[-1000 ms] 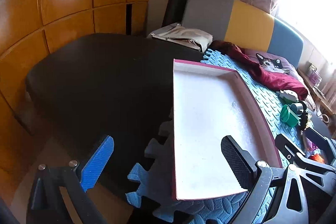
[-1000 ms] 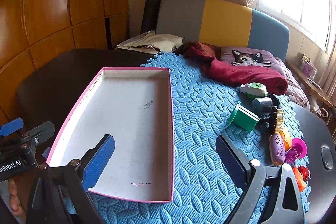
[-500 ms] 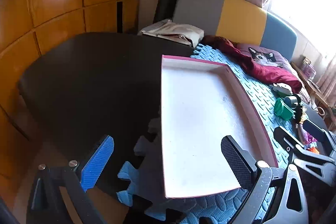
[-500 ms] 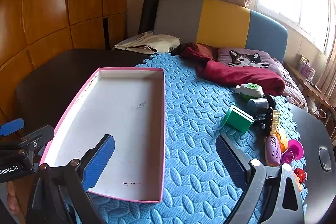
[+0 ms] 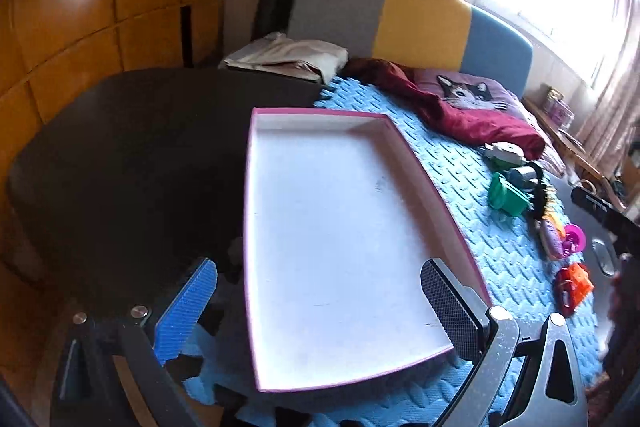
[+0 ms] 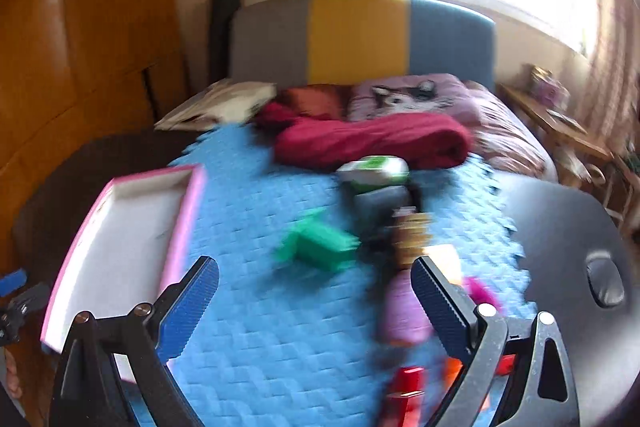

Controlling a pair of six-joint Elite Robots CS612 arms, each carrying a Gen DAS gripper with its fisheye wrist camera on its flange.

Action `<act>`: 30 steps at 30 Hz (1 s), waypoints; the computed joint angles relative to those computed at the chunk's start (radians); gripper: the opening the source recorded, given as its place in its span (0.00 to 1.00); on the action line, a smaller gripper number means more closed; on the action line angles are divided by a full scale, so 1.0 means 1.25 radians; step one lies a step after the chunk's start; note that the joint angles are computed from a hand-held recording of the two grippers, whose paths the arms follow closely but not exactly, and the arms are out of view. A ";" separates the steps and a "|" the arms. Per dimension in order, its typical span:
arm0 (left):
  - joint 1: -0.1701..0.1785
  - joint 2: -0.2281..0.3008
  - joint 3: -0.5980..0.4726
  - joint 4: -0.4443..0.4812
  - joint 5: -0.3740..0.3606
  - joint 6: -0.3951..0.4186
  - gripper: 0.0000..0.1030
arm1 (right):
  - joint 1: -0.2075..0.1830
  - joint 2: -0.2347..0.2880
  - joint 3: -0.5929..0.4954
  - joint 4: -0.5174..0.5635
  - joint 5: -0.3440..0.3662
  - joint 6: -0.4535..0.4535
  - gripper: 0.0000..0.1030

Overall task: Organize rigid objects
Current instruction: 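Reach the left tool to the green spool piece and close on it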

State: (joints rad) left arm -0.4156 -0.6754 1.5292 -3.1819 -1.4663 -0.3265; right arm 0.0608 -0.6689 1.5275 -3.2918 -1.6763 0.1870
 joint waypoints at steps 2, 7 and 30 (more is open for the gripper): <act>-0.001 0.002 -0.007 0.006 -0.022 0.010 1.00 | -0.019 0.002 0.002 0.001 -0.018 0.031 0.95; -0.018 0.007 -0.035 0.024 -0.019 0.067 1.00 | -0.059 0.013 0.013 -0.022 0.003 0.111 0.95; -0.090 0.136 -0.316 0.217 -0.105 0.227 1.00 | -0.109 0.001 0.056 -0.077 0.106 0.319 0.96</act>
State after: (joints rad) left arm -0.5286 -0.5058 1.1347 -2.9105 -1.5979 -0.0429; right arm -0.0758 -0.6675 1.5973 -3.3879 -1.5439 0.5854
